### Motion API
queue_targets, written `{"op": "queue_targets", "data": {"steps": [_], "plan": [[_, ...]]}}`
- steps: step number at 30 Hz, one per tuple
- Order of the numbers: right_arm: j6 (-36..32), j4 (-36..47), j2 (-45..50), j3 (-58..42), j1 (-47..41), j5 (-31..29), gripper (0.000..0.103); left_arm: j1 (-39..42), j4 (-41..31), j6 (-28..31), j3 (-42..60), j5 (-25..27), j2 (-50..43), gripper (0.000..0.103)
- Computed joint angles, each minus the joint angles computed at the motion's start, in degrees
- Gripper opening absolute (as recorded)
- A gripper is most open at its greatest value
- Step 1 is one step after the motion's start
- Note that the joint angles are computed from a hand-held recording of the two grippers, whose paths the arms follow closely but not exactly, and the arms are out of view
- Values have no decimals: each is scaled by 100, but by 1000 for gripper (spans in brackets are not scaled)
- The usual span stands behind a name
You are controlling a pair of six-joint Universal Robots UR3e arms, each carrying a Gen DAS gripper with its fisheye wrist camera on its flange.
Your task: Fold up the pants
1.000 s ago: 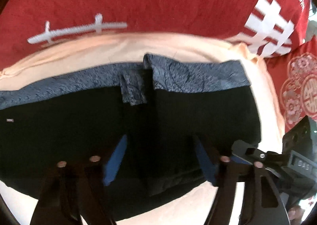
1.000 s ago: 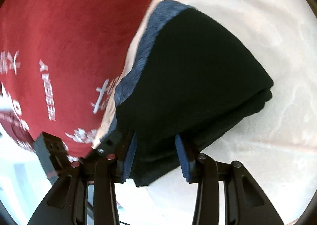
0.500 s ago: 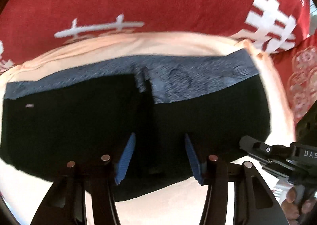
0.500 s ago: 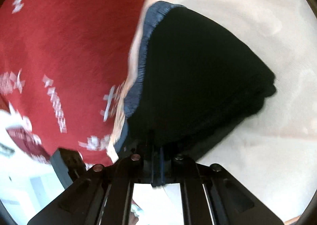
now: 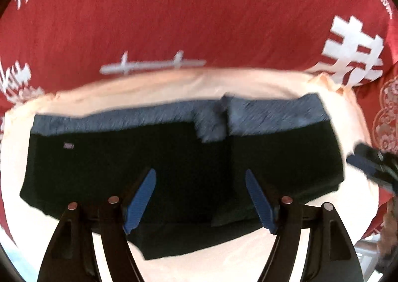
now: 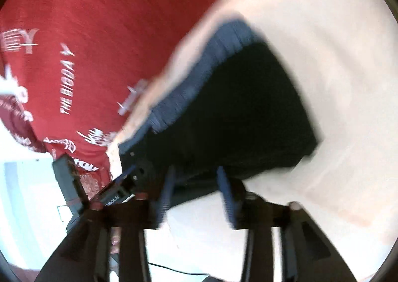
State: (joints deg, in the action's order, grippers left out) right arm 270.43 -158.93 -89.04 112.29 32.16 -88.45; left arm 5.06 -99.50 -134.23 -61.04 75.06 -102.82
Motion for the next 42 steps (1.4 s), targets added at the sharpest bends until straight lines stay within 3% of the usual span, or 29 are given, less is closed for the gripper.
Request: {"op": "queue_targets", "data": {"steps": [3,7,10,12,13,14,17,20,22,25,28,33,38,42], "plan": [[-621,1155,-861,150,-452,-256,56,-382,137,-239,156,-65,-143,76],[-1189,693,-1487,1056,-1429,298,56,-856,163,-563,400,-55,-470,76],[-1618,872,-1428,1255,-1883,706,56,-1149,200,-765,575,-81,-685,76],[-1887,71,-1179,1826,-2372,1390,52,-1291,318,-878,535,-128,-752,76],[-1935,-328,-995,2023,-2558,1701,38,-1377,383,-934,517,-93,-804,76],[-1878,-820,-794,2265,-2702,1989,33,-1431,474,-951,437,-57,-819,76],[-1633,-1368,-393,2156,-2618,2078,30,-1433,1020,-797,-259,222,-617,76],[-2185,-397,-312,1322,-2318,1959,30,-1284,1590,-483,-1117,535,-403,76],[-2711,1077,-139,436,-2130,1545,31,-1227,2074,-172,-1655,516,-92,76],[-3008,2138,524,-529,-1827,954,56,-1267,2095,-131,-1697,600,-35,76],[-2746,2218,632,-724,-1520,495,59,-1252,1889,-229,-1521,607,-76,76],[-2033,2603,49,-447,-1298,550,73,-854,1474,-128,-1407,703,117,76],[-1268,3488,-46,-1049,-523,27,79,-295,1219,321,-1502,836,477,76],[-496,3592,28,-1342,-23,-273,81,104,789,672,-1388,916,682,76]]}}
